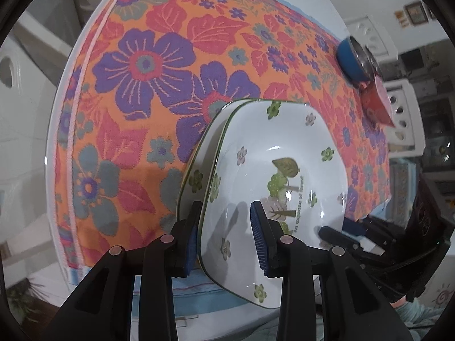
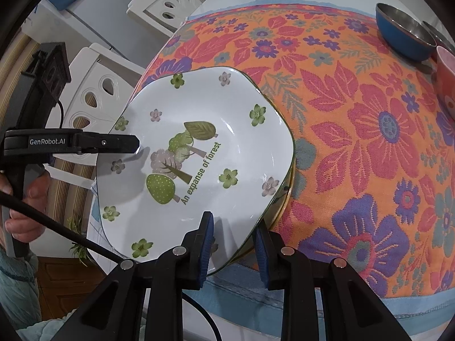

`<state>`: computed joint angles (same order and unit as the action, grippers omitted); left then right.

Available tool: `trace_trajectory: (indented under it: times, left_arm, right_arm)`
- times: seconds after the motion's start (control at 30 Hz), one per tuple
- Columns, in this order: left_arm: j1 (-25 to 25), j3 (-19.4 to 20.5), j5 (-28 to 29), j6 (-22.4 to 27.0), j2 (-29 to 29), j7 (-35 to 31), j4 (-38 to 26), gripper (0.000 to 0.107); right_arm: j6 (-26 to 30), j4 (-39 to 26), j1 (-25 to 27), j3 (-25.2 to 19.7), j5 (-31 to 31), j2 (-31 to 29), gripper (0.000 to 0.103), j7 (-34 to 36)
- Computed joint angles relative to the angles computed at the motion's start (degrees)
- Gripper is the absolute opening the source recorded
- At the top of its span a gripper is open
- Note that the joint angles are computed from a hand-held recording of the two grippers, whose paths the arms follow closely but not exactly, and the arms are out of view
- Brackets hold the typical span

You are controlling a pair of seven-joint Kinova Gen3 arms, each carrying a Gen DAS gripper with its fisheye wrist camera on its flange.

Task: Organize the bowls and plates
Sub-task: 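Lower the tree plate onto the plate stack and open both grippers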

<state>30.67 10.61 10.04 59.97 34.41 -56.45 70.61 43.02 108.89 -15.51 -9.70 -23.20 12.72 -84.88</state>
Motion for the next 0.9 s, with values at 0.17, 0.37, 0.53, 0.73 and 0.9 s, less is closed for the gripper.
trace_trajectory:
  times: [0.17,0.37,0.53,0.73,0.9]
  left_arm:
    - [0.2,0.0,-0.4,2.4,0.8,-0.6,-1.7,0.031]
    - [0.2,0.2,-1.3,5.5,1.6,-3.5,-4.0,0.031]
    - [0.5,-0.1,-1.3,7.2,2.4,-4.8,-5.6,0.031]
    - [1.1,-0.9,-2.0,2.6,0.4,-5.3,-1.9,0.027]
    - [6.5,-3.8,-10.2,4.9,0.9,-1.2,-4.5,0.015]
  right_arm:
    - [-0.3,0.3,0.3,0.0,-0.7,-0.2,0.027,0.3]
    - [-0.1,0.1,-0.1,0.0,-0.1,-0.2,0.027,0.0]
    - [-0.1,-0.1,-0.7,0.0,0.7,-0.1,0.027,-0.8]
    - [-0.7,0.2,-1.1,-0.1,1.8,-0.3,0.027,-0.8]
    - [-2.6,1.5,-1.7,-0.2,3.0,-1.6,0.026,-0.6]
